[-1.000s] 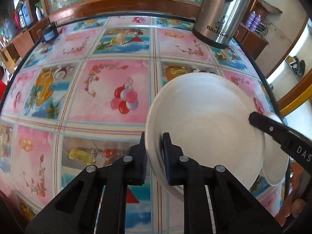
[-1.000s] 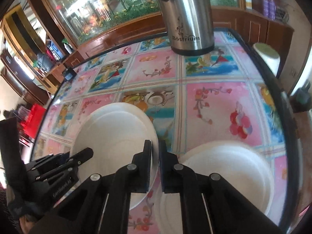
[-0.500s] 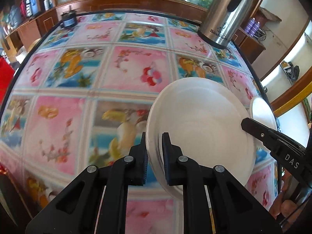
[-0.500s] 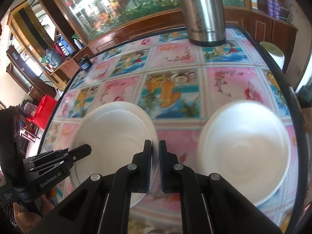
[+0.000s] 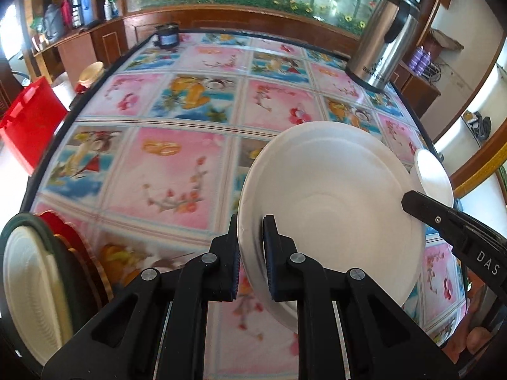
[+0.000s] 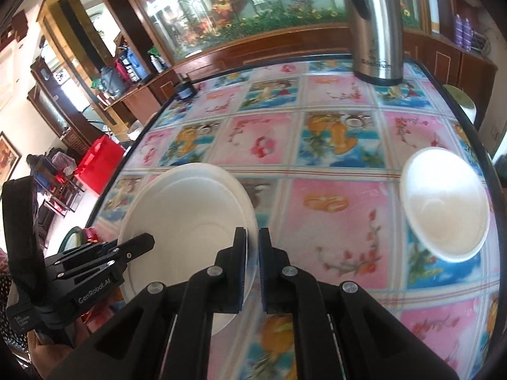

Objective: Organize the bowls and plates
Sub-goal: 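Lift the white bowl and carry it over the stacked dishes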

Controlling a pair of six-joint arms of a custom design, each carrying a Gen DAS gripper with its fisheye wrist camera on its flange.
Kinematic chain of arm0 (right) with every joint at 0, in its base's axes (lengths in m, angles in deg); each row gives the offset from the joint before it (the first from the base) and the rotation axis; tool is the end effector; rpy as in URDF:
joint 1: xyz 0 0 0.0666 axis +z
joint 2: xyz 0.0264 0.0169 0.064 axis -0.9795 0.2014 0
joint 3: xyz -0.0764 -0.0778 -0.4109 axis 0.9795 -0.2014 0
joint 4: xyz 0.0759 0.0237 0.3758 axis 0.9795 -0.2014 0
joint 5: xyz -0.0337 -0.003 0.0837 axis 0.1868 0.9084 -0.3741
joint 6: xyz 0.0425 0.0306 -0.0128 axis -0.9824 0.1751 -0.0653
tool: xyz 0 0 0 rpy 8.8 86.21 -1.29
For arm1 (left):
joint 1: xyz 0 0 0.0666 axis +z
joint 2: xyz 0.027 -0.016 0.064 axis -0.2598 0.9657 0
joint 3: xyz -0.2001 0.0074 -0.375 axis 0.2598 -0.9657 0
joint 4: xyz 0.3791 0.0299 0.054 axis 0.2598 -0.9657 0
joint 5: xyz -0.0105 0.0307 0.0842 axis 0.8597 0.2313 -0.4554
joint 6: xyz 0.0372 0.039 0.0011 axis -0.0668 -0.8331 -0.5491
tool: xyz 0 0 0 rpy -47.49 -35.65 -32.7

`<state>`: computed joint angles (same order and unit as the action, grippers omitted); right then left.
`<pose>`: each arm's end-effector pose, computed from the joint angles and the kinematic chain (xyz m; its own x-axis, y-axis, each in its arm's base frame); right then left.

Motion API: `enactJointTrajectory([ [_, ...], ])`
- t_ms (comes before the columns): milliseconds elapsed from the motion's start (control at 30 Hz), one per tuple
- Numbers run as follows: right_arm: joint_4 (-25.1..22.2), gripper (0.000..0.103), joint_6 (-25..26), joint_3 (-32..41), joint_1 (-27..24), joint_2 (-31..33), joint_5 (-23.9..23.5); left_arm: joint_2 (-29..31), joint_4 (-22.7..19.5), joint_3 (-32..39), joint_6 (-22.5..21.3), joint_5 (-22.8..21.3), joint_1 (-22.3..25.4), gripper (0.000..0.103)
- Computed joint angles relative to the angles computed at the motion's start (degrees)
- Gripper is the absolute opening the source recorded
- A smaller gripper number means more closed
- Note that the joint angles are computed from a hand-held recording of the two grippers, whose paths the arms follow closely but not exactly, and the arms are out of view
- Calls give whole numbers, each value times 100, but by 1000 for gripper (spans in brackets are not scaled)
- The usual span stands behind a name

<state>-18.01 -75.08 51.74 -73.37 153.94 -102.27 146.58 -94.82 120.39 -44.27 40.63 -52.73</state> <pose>0.3468 0.0400 0.3374 -0.8140 0.0573 -0.5781 -0.1479 0.9419 0.3017 0.3139 -0.2343 0.3399 -0.8454 -0.0215 -0.5337 0.0684 0.9866 -0.1481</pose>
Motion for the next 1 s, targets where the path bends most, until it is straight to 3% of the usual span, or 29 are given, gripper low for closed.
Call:
enactJointTrajectory([
  [500,106,5,-586,24,1275,-350,459,-1357,-371,-600,-163,-205,481,13],
  [1000,296,6,-888,494,2524,22,863,-2541,-829,-991,-625,208,1809,13],
])
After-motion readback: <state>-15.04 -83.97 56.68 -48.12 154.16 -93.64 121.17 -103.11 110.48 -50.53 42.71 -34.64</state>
